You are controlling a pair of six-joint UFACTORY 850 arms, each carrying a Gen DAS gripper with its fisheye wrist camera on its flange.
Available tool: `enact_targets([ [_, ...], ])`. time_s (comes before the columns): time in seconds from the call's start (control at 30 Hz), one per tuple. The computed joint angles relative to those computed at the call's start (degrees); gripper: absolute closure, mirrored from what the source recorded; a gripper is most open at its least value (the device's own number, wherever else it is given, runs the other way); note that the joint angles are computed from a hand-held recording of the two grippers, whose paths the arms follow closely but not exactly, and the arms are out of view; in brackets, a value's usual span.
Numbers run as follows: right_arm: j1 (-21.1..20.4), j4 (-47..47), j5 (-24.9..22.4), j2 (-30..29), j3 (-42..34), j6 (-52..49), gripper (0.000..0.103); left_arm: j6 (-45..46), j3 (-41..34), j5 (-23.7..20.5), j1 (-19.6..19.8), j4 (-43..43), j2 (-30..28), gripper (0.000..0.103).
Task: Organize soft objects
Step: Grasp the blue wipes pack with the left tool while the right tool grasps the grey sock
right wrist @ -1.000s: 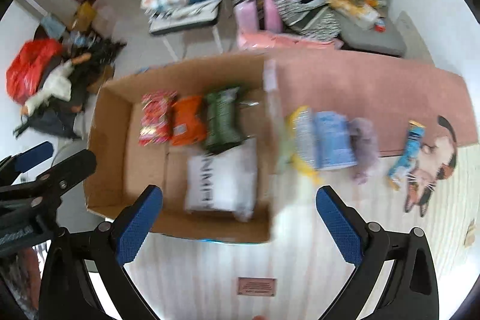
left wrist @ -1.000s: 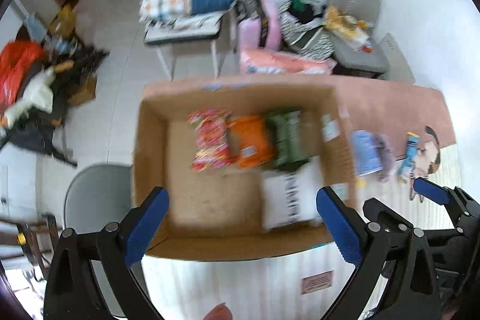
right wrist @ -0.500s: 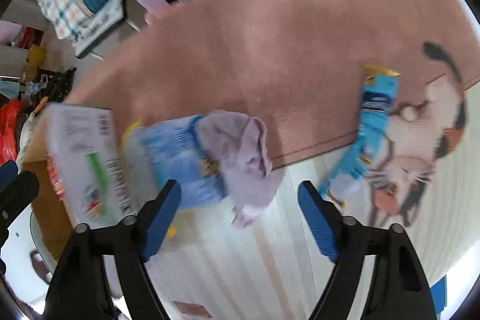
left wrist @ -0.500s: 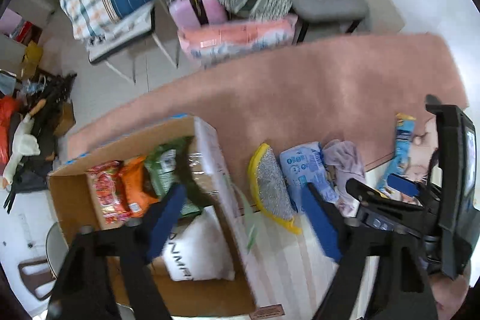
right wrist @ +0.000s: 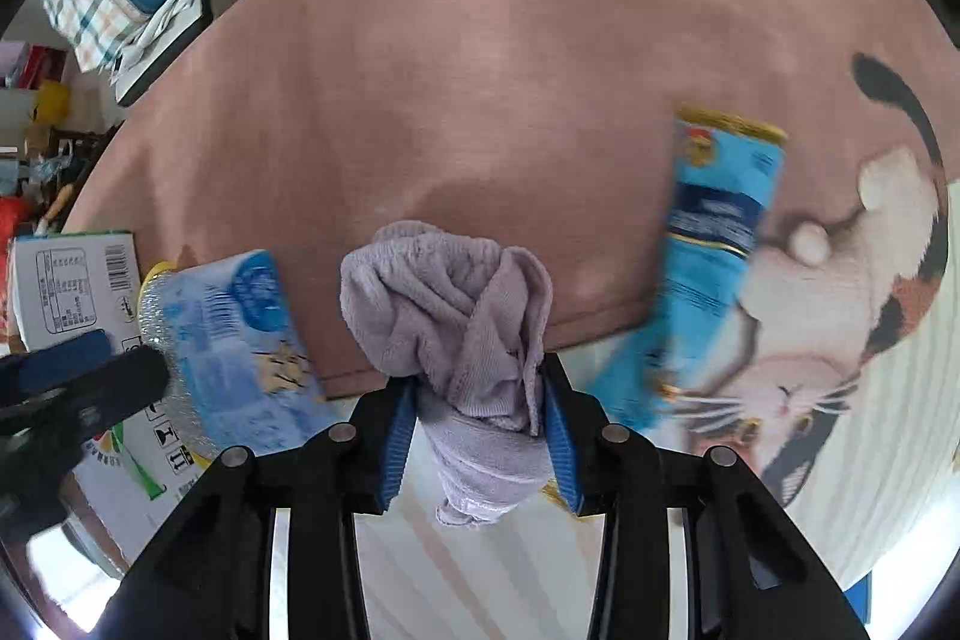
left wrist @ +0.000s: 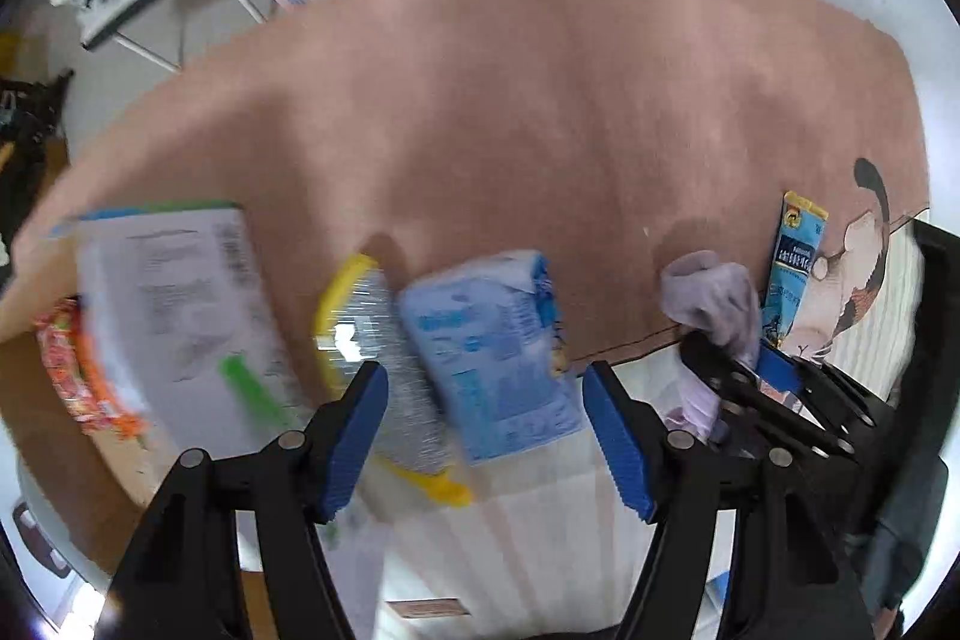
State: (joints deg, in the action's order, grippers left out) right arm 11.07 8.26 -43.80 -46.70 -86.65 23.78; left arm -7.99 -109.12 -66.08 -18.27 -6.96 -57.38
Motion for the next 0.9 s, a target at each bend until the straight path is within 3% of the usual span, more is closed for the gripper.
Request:
enact_targets([
  [0.2, -3.03, 4.76, 0.85, 0.67, 2.61, -4.26, 0.059, -1.88, -5.42, -4.78, -0.79, -0.34, -6.69, 0.038],
  [0.37, -4.05, 6.22, 1.32, 0.60, 3.59, -5.71, 0.058, -3.86, -7.62, -5.63, -1.77, 1.75, -8.35, 0.038],
  [0.5, -2.74, 4.68, 1.46, 0.34, 3.15, -3.13, 0.061, -3.81, -6.41, -2.67, -2.63, 3.45, -6.94, 0.062],
  [0.67, -0.55, 2.92, 1.89, 0.93, 2.76, -0.17, 0.064, -3.61, -3.34, 0.22, -2.18, 1.92, -4.30, 0.073],
  [0.9, 0.51, 2.11, 4.40, 6.06, 6.59, 0.21, 0.065, -3.03, 3.61, 5.70, -2.11, 0.26, 2.82, 0.088],
])
